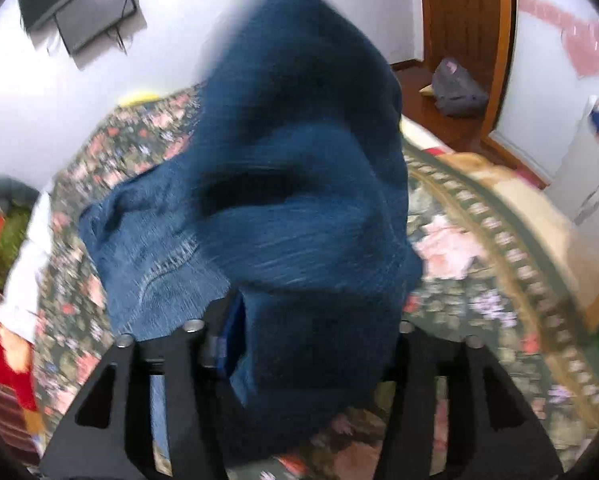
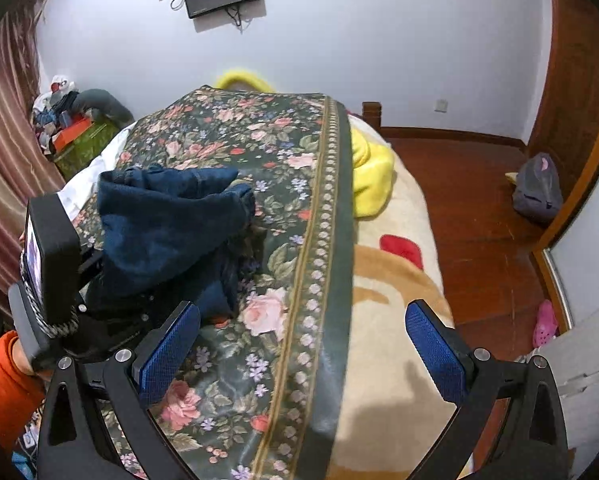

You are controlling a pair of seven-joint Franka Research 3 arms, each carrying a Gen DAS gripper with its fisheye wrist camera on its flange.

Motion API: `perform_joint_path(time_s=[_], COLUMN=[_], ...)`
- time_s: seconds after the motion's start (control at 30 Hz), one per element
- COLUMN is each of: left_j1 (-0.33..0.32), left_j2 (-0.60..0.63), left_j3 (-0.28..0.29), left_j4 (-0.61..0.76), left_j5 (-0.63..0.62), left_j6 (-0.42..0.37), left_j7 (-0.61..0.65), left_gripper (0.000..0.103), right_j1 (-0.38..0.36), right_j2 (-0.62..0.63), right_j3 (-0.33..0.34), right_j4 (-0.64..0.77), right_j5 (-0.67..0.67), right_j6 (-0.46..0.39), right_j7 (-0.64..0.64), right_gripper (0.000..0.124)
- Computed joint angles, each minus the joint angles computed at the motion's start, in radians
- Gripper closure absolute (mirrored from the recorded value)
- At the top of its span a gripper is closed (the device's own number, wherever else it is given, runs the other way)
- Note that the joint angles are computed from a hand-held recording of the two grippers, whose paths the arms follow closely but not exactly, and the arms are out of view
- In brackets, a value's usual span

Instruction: Fold large clothes

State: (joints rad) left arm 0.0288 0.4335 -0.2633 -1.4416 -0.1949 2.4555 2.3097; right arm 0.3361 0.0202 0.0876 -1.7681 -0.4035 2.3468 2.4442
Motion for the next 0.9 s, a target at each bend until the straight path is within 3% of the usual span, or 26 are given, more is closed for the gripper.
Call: perform_joint_path(time_s=[0.07, 0.17, 0.3, 0.5, 0.63, 0.73, 0.83, 0.9], left_j1=[0.045, 0.091, 0.107, 0.103, 0.114, 0.124, 0.139, 0.160], left_j2=[-0.017, -0.065, -0.103, -0.050, 0.037, 0.088, 0.092, 0.077], left_j3=[-0.031, -0.042, -0.002, 0.063, 0.081, 0.075, 0.058, 0.045], left_j4=[0.006, -0.020, -0.027, 0.052, 0.144, 0.188, 0.154, 0.105], left_j5=[-0.088, -0.205, -0.287, -0.234, -0.158, -0.104, -0.083, -0.117], left_j6=[-0.080, -0.113, -0.103, -0.067, -0.118, -0.179, -0.181, -0.139], left_j7=[0.038, 0.115, 0.122, -0.003, -0.151, -0.185, -0.166, -0.168], left_gripper=[0.032, 0.030, 0.027, 0.025, 0.025, 0.025, 0.022, 0.013], right_j1=[0.004, 0.010, 0.020, 0.057, 0.079, 0.091, 0.079, 0.070], right_j2=[0.002, 0.022, 0.067, 0.237, 0.388, 0.471, 0.456, 0.420], right_j3=[0.003, 0.003, -0.003, -0.024, -0.045, -0.077, -0.095, -0.102], right_j4=[0.007, 0.043, 0.110, 0.331, 0.523, 0.615, 0.540, 0.451], right_j5=[-0.004, -0.001, 0.042, 0.146, 0.239, 0.280, 0.319, 0.327], right_j6=[0.011, 0.026, 0.064, 0.072, -0.004, -0.093, -0.094, -0.076], right_j7=[0.000, -0.012, -0.051, -0.150, -0.224, -0.215, -0.195, -0.186], right_gripper=[0.021, 0.021, 0.021, 0.021, 0.021, 0.021, 0.021, 0.021])
